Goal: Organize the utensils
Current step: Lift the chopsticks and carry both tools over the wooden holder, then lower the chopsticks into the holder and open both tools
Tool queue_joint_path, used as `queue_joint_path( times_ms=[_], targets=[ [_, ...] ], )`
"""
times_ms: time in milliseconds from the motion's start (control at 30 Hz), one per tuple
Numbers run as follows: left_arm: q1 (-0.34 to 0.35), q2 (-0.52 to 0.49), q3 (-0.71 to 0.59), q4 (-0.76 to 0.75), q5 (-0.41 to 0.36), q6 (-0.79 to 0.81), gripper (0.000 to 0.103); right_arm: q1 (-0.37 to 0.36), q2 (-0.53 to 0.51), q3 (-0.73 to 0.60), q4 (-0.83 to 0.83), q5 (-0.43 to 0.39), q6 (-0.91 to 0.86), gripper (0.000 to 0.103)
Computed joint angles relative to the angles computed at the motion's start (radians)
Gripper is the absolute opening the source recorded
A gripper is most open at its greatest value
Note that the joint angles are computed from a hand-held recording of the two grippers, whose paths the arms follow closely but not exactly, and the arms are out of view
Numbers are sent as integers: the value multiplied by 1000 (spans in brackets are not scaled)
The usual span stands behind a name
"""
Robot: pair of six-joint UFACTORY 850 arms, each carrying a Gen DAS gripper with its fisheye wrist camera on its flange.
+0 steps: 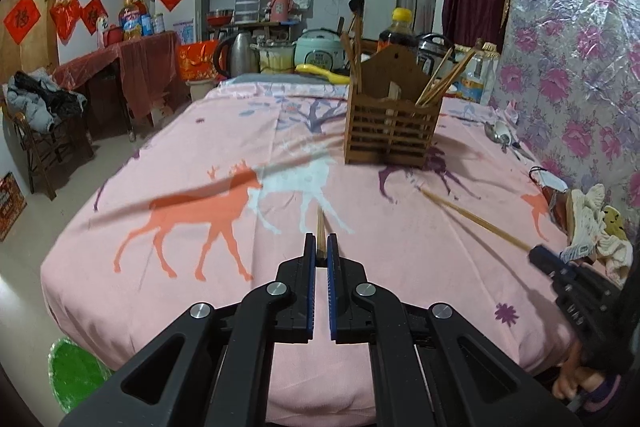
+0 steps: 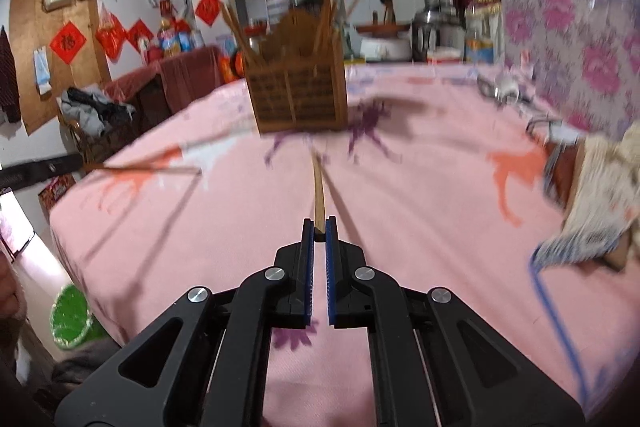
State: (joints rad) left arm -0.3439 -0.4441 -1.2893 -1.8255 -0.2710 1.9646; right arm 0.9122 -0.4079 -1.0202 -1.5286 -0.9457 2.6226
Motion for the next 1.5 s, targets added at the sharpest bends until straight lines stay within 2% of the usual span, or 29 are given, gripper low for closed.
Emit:
queue_joint_path(
  times_ms=[100,200,400,567,1100,1500],
  targets=[
    [-3,12,-9,3,-5,4,6,6,40,-4,-24,-58,-35,6],
    [-3,18,-32,70,-24,-68,6,5,72,-13,-54,-91,-67,6],
    [-9,15,-84,193,-50,-214,6,10,103,-37,-93,-109,-114,6],
    [-20,17,-103,238,-44,-252,6,11,111,-46,-109,-112,-124,6],
    [-55,-43,-208,465,23,-460,6,-65,126,-38,-175,21,-95,6],
    [-62,-117,-326,711,14,-716,6,-117,122,-37,-223,97,-41,6]
  ],
)
